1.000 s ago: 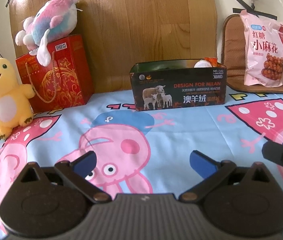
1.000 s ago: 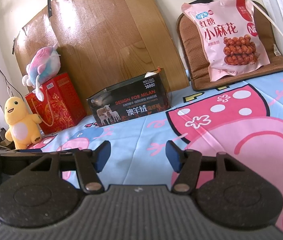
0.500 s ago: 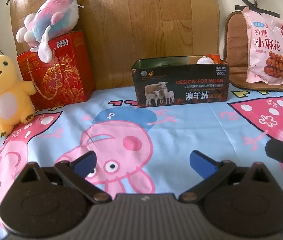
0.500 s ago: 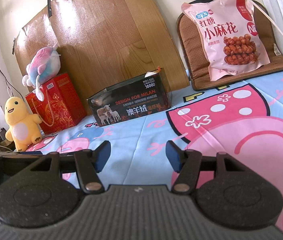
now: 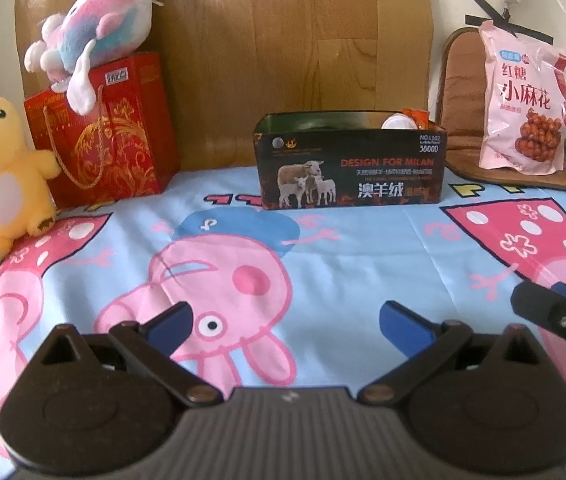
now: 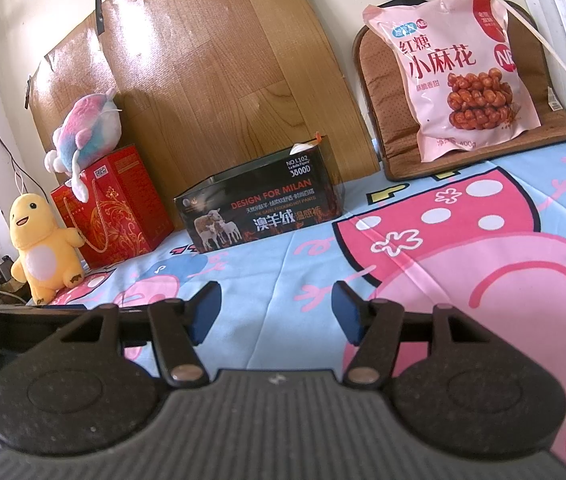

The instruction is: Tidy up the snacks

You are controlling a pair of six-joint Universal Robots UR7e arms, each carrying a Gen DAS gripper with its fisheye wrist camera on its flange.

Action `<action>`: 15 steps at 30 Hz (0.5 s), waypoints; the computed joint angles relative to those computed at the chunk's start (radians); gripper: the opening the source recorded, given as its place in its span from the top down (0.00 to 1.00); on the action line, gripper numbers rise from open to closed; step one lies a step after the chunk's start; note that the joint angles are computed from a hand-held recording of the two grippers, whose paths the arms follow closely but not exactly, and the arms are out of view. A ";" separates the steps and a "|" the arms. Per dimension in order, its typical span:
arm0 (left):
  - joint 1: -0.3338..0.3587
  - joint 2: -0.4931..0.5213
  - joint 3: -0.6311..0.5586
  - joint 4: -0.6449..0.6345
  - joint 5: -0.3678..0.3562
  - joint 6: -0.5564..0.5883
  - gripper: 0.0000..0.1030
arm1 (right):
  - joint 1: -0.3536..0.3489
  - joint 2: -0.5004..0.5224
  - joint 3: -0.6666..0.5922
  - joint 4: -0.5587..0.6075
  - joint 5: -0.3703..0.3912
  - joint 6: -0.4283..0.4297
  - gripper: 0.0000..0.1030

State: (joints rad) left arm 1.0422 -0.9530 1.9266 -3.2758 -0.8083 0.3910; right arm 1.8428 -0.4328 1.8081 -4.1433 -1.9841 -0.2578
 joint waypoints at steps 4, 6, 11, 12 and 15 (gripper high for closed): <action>0.002 -0.015 0.011 -0.002 0.008 -0.024 0.00 | 0.001 0.000 0.001 0.002 0.001 0.000 0.38; -0.001 -0.008 0.024 -0.069 0.027 0.003 0.00 | 0.001 0.001 0.002 0.000 0.005 -0.003 0.38; -0.004 0.001 0.023 -0.141 0.034 0.054 0.00 | 0.006 0.007 -0.006 0.004 -0.006 -0.021 0.37; -0.003 -0.001 0.021 -0.132 0.028 0.050 0.00 | 0.008 0.007 -0.010 0.009 -0.010 -0.027 0.37; 0.003 -0.009 0.018 -0.091 0.011 0.022 0.00 | 0.011 0.012 -0.016 0.006 -0.021 -0.042 0.37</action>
State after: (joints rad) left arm 1.0447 -0.9624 1.9445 -3.3665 -0.7975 0.4132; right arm 1.8543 -0.4208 1.7925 -4.1376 -2.0049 -0.2994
